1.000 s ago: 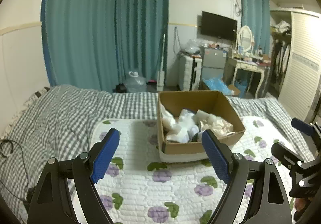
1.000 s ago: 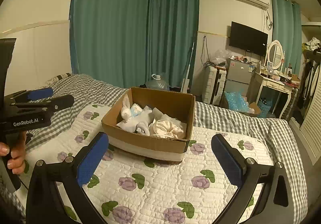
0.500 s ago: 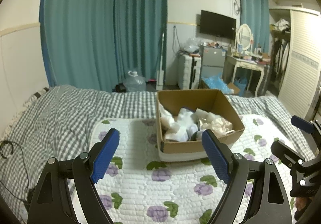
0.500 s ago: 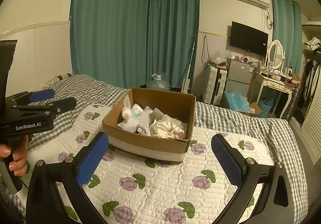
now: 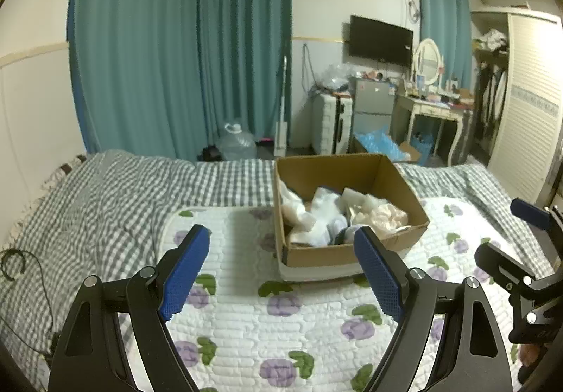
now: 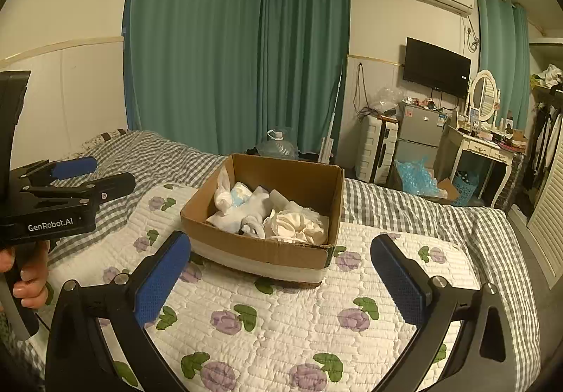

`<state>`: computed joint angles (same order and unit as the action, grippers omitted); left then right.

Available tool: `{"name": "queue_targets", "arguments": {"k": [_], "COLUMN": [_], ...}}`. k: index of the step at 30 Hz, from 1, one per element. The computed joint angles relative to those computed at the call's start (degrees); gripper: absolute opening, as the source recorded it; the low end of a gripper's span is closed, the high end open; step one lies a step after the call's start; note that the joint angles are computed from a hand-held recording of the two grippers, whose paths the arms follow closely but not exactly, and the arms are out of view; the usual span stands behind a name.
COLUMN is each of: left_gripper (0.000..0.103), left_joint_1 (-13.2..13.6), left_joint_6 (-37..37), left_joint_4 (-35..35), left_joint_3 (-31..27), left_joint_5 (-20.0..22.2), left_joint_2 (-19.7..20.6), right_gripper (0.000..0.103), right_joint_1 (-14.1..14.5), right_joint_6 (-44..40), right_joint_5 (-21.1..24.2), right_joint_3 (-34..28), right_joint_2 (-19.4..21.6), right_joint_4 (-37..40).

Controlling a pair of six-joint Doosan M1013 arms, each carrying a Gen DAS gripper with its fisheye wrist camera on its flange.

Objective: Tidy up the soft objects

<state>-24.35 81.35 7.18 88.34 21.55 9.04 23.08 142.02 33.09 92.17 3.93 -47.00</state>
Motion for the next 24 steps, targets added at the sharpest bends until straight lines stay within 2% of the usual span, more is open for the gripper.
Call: {"name": "queue_targets", "arguments": {"k": [13, 16, 24], "left_gripper": [0.085, 0.085, 0.085], "left_joint_1": [-0.4, 0.0, 0.1], "left_joint_6": [-8.1, -3.5, -4.3], "left_joint_4": [8.5, 3.9, 4.0], "left_joint_3": [0.1, -0.9, -0.9], "left_joint_5": [-0.3, 2.1, 2.5], "left_joint_2": [0.0, 0.5, 0.6], "right_gripper": [0.103, 0.103, 0.103], "right_joint_1": [0.0, 0.0, 0.0], "right_joint_6": [-0.3, -0.4, -0.2], "right_joint_5": [0.1, 0.1, 0.0], "right_joint_3": [-0.1, -0.2, -0.1], "right_joint_2": [0.1, 0.0, 0.0], "right_joint_4": [0.4, 0.6, 0.4]}}
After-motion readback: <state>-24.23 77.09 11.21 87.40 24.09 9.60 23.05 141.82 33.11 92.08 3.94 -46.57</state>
